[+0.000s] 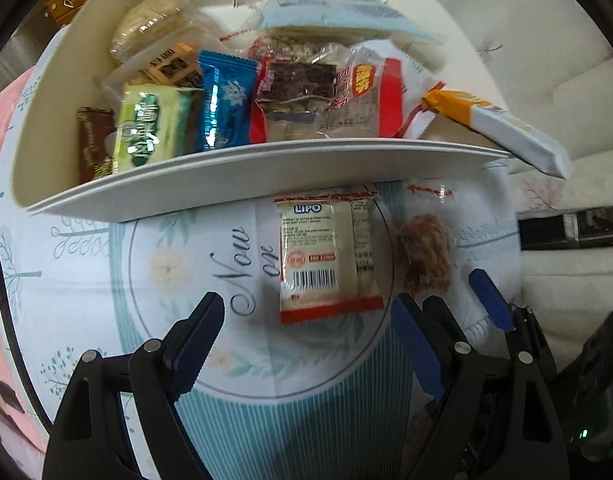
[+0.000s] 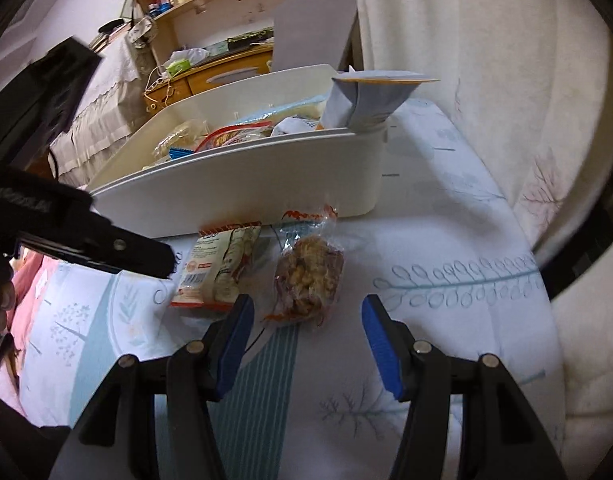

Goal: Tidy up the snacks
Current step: 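Move both tools down toward the red-white LIPO packet and nut bag, then grasp the red-white LIPO packet with the left tool while the right tool grasps the nut bag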

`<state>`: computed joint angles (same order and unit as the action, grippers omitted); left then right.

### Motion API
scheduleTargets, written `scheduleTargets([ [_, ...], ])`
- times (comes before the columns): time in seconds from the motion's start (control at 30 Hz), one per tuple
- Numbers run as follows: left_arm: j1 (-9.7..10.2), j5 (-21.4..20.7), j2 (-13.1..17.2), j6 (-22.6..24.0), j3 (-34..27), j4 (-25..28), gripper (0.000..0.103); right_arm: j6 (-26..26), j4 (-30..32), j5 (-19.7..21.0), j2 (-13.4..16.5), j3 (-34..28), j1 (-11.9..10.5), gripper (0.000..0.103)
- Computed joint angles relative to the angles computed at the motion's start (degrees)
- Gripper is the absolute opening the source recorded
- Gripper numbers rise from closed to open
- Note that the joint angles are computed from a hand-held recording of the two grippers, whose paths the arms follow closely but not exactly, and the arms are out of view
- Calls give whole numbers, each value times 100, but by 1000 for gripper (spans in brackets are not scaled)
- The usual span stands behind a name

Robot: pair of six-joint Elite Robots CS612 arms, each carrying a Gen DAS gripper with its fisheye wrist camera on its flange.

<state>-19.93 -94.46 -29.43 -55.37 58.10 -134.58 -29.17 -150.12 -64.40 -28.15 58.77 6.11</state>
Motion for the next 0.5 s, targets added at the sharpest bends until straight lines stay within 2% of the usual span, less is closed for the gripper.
scheduleTargets([
  [0.17, 25, -43, 287, -41, -498, 407, 84, -195, 174, -19, 155, -234, 25, 57],
  [0.4, 57, -181, 523, -91, -859, 577, 84, -547, 329, 16, 284, -443, 54, 57],
  [0.5, 43, -205, 610, -44, -1029, 763, 77, -620, 425, 66, 355, -580, 57, 57],
])
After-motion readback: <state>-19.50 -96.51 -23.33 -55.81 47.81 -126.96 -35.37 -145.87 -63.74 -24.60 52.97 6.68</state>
